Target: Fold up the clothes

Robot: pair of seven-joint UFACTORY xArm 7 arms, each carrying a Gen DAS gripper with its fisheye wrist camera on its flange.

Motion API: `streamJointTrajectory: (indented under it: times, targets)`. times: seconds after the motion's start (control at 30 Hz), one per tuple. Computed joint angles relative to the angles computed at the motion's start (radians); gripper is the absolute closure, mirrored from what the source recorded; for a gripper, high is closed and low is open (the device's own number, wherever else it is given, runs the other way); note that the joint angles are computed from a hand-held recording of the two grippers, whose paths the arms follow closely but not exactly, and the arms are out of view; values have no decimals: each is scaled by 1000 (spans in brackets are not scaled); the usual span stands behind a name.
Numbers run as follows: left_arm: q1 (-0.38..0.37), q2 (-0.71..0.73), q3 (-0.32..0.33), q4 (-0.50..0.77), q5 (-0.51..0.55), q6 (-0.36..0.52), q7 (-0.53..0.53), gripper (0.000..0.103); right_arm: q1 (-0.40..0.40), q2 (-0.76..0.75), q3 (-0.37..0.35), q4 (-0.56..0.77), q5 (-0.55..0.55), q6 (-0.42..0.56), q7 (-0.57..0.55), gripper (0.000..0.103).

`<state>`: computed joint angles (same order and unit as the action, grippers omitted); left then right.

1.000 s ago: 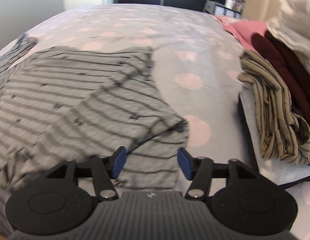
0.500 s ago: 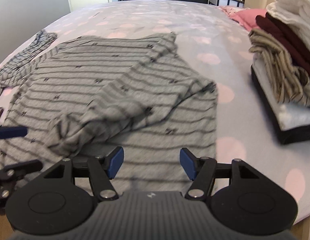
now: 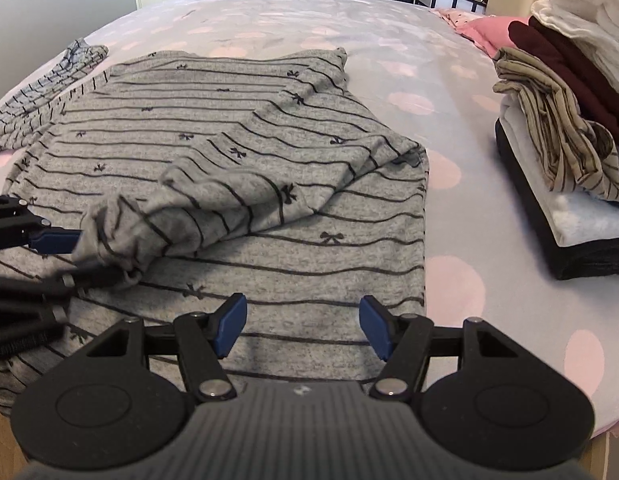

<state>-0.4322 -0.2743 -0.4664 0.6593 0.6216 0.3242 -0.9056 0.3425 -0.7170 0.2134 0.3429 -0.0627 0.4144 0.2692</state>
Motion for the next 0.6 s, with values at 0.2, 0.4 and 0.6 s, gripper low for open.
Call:
streamJointTrajectory:
  times: [0.2,0.4,0.6]
  targets:
    - [-213,-64,235,-72,-379,-180,260,94,-11,9,0,4,-3,13,5,37]
    - [-392,-139,475,-136,-719,-201,370,94,-17,18,3,10,-10,12,12,37]
    - [-74,-164,244,-132,-597,44,239,77,-15,14,5,9,-17,9,15,37]
